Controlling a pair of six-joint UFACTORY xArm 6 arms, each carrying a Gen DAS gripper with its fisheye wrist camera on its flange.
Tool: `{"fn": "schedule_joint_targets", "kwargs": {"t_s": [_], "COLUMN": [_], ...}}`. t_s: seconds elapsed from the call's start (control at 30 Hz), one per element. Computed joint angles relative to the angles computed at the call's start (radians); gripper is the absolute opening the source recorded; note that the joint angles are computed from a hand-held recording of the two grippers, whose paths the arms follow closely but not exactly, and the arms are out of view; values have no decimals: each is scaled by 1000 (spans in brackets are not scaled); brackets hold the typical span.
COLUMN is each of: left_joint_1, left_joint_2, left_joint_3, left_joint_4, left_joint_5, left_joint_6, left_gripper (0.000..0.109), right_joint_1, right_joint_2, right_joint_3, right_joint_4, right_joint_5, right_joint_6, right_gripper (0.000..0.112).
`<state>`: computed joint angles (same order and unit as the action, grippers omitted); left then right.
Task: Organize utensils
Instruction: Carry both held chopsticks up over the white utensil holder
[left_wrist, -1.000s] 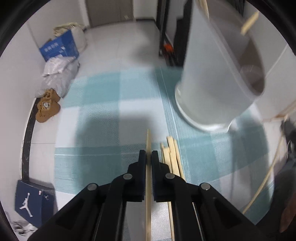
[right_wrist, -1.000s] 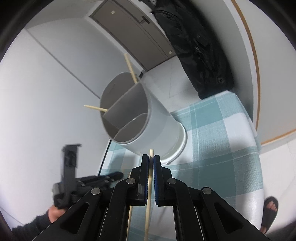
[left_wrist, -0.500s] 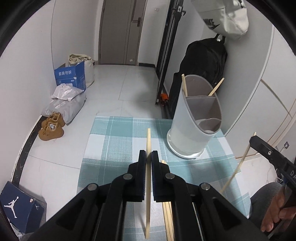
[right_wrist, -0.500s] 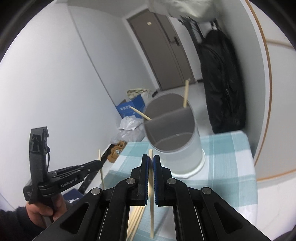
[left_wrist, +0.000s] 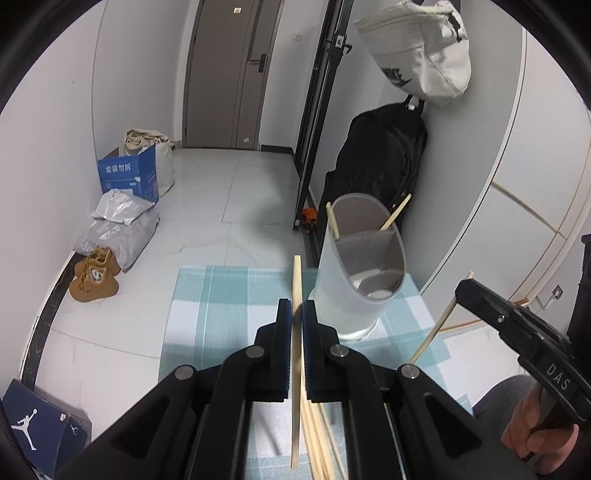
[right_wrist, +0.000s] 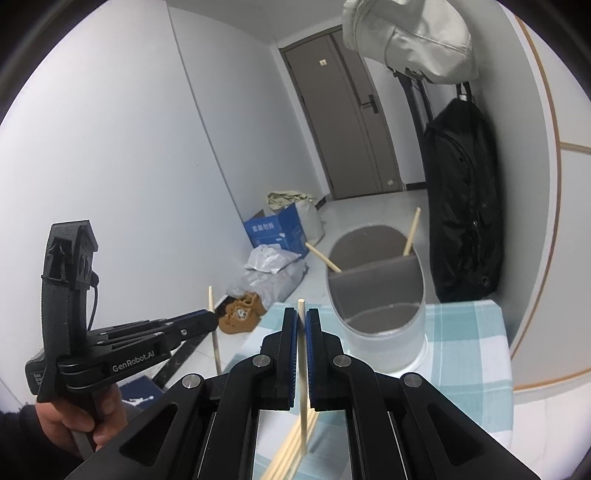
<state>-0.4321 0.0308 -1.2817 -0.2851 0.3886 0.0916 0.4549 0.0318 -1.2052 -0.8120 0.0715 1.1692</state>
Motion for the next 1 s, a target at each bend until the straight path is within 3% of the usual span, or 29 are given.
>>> {"fn": "schedule_joint_targets", "kwargs": {"t_s": [0.13,0.23,0.47,0.57,1.0], "left_joint_1": [-5,-10,-16,-17,-12], "left_joint_2": [22,51,175,244,615], "left_joint_3": [-54,-112,-325,-440,-980], "left_joint_4": [-7,-3,3,7,98], "left_joint_5": [-3,-11,5,24,111], "left_joint_6": [-5,-19,-81,-103,-217], "left_gripper": [2,2,2,2,2], "right_joint_1": [-6,-15,-33,-51,-118], "right_joint_2": [2,8,48,91,393], "right_joint_3": [-23,-48,-183,-277,-764], "right_joint_4": [82,219,561,638,711], "right_joint_5": [1,3,85,133,270], "right_joint_6": [-79,-202,-543,-634,-805], "right_gripper": [4,4,4,4,4]}}
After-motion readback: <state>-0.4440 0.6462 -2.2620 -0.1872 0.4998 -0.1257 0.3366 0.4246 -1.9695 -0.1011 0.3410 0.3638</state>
